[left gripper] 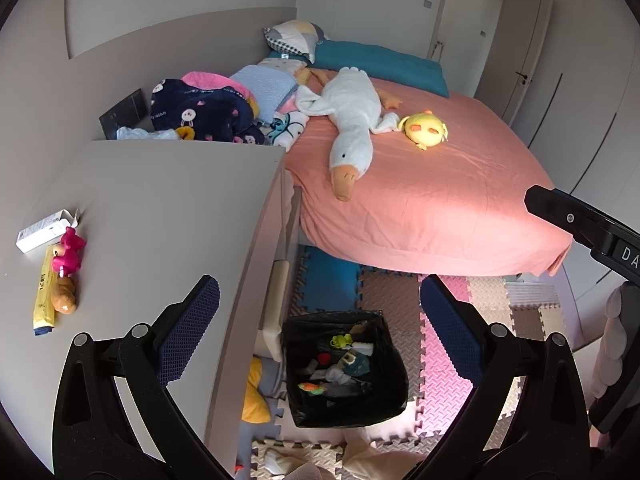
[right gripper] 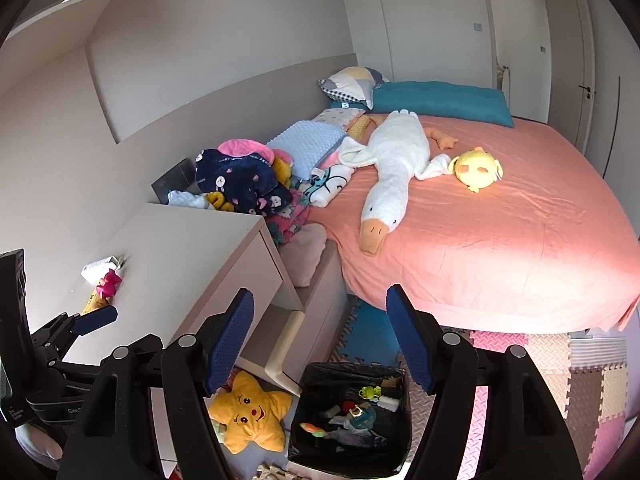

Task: Collect trash
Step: 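Open both tools over the bin, dropping the seahorse toy and bib, then move both tools back over the desk toward the wrapper and doll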

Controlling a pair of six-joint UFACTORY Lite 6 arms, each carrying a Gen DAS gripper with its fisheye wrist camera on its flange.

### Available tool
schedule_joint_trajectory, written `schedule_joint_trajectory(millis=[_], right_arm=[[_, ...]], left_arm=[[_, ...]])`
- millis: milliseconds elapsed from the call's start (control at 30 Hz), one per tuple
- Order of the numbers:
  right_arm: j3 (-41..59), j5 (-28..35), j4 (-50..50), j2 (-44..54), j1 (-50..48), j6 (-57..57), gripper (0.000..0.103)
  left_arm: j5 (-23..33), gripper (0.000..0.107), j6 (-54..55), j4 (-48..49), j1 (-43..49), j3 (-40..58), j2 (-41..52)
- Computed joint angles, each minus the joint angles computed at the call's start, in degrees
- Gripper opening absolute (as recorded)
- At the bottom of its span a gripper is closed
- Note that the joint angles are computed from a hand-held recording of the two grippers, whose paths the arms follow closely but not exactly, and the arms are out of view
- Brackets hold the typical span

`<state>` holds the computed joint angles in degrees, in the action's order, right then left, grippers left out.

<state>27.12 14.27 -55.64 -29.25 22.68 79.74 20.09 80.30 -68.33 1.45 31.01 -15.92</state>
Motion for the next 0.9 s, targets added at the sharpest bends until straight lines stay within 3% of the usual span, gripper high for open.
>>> schedule_joint_trajectory(millis=[400, 900], right_arm=[[1.8, 0.8, -1.6, 3.1, 2.5, 2.5, 0.069], [11.7, 1.2, -13.4, 17.0, 11.2, 16.7, 0.069]], left_arm=[[0.4, 0.097, 1.1, 0.6, 2.9, 0.9, 1.7], [5.9, 0.097, 10.2, -0.5, 17.6, 2.8, 5.3]])
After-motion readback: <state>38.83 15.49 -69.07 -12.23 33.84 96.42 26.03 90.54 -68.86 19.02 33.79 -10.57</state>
